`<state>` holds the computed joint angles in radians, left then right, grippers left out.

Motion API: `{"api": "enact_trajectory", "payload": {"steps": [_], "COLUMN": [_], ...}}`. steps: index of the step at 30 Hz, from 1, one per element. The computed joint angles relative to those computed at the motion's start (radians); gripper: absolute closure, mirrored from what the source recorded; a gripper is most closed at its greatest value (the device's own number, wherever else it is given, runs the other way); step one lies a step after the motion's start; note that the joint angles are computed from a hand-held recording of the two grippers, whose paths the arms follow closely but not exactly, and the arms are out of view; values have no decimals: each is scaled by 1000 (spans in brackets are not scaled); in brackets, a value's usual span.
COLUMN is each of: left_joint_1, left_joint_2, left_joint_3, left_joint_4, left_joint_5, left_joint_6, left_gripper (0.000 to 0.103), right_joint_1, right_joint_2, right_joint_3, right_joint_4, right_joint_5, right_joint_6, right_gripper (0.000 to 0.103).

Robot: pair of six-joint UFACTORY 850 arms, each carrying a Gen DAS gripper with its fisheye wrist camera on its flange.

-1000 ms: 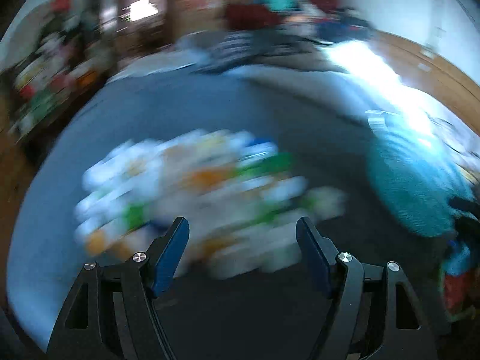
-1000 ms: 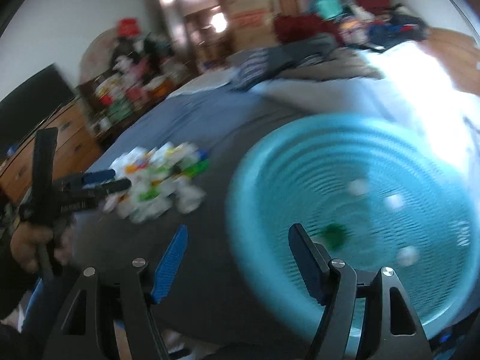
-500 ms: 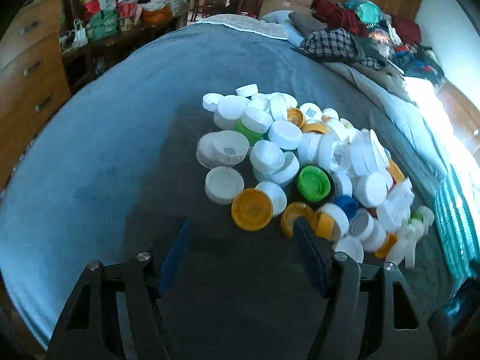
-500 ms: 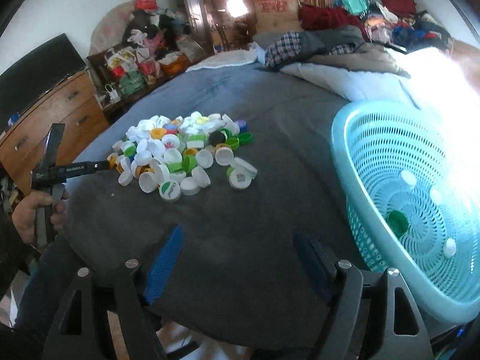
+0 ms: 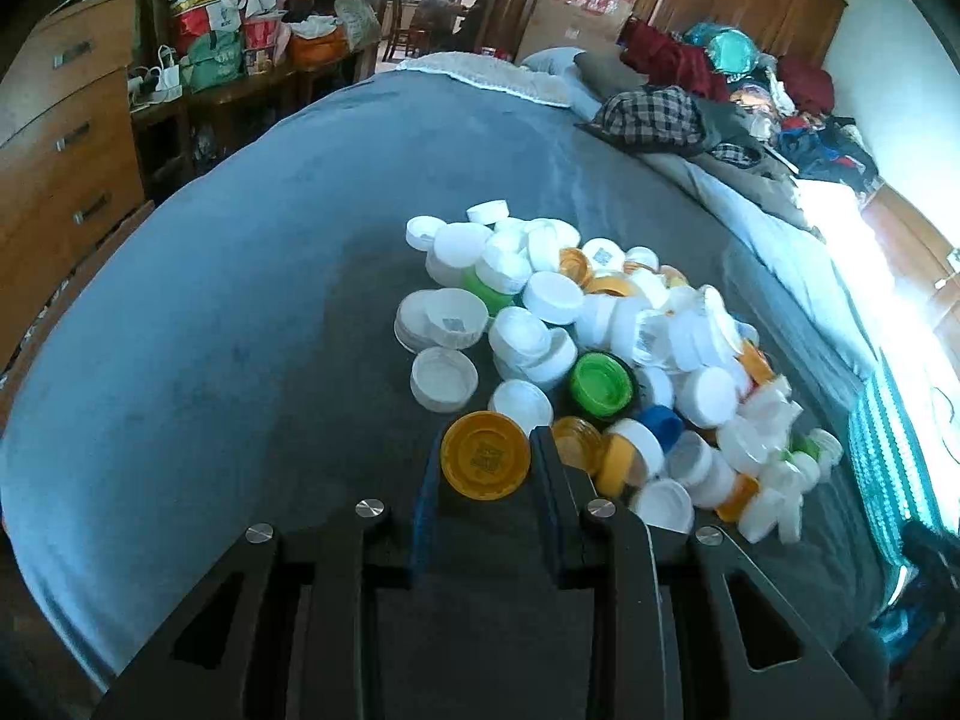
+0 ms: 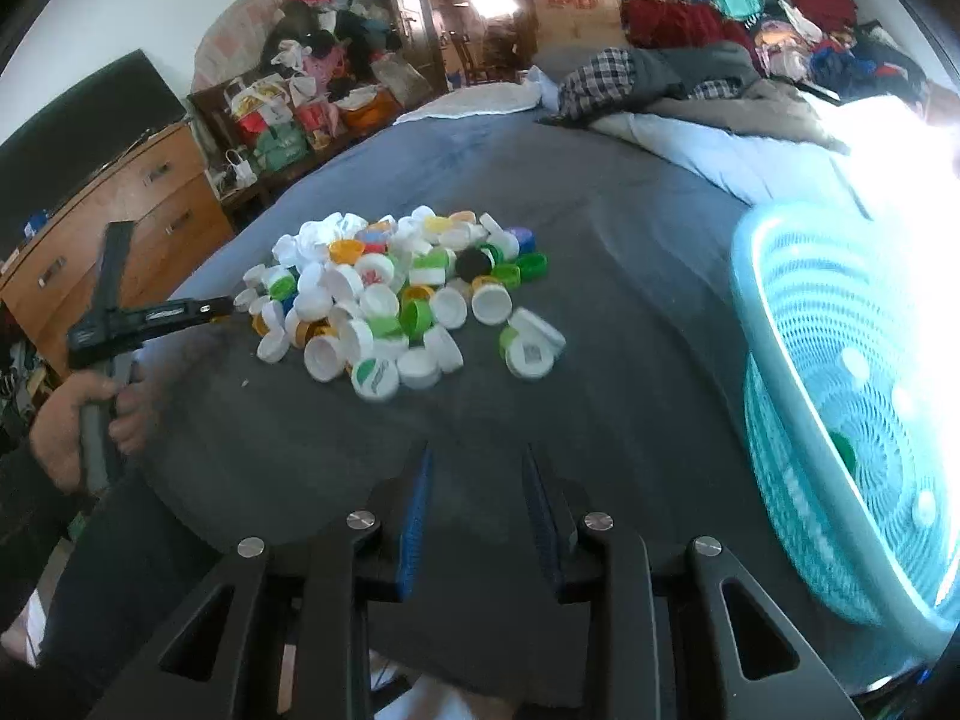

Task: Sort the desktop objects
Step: 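Grasp the orange cap with the left tool while the right tool grasps a white QR-printed cap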

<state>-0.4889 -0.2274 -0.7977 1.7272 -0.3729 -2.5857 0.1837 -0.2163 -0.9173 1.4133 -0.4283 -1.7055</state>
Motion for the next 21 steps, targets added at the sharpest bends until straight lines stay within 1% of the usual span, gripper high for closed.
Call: {"api": "enact_trajectory", "payload": {"steps": [2, 5, 8, 9, 10, 11, 14, 15, 16, 17, 18, 19, 21], "left_joint_1": [-6, 3, 11, 13, 14, 10, 6, 5, 2, -1, -5, -10, -21], "left_joint_2": [9, 16, 16, 16, 15, 14, 7, 5, 6, 8, 10, 14, 20], "left_joint_3": [8, 22, 28, 28, 27, 28, 16, 12, 10, 11, 9, 8, 5], "left_joint_4": [-13, 12, 29, 37, 49, 50, 60, 60, 57, 59, 62, 57, 47], "left_joint_5": [-2, 18, 28, 30, 33, 31, 35, 35, 35, 34, 33, 30, 24], "left_joint_6": [16, -21, -43, -51, -59, -61, -58, -55, -50, -53, -53, -43, -25], "left_gripper": [78, 78, 78, 78, 78, 78, 78, 78, 78, 78, 78, 78, 78], "right_joint_1": [16, 32, 40, 44, 49, 52, 58, 59, 59, 56, 55, 55, 53], "right_joint_2": [-46, -129, -209, -227, -249, -259, -287, -292, -293, -291, -287, -285, -256], "right_joint_3": [-44, -122, -200, -218, -240, -248, -271, -276, -277, -276, -272, -269, -240], "right_joint_4": [-1, -15, -71, -95, -140, -146, -161, -168, -173, -173, -166, -154, -108], "right_joint_5": [15, 27, 18, 20, 29, 37, 56, 57, 61, 56, 50, 48, 42], "right_joint_6": [10, 65, 176, 213, 271, 287, 313, 319, 322, 323, 317, 304, 241], "right_gripper": [70, 70, 66, 64, 56, 54, 54, 57, 72, 74, 82, 92, 94]}}
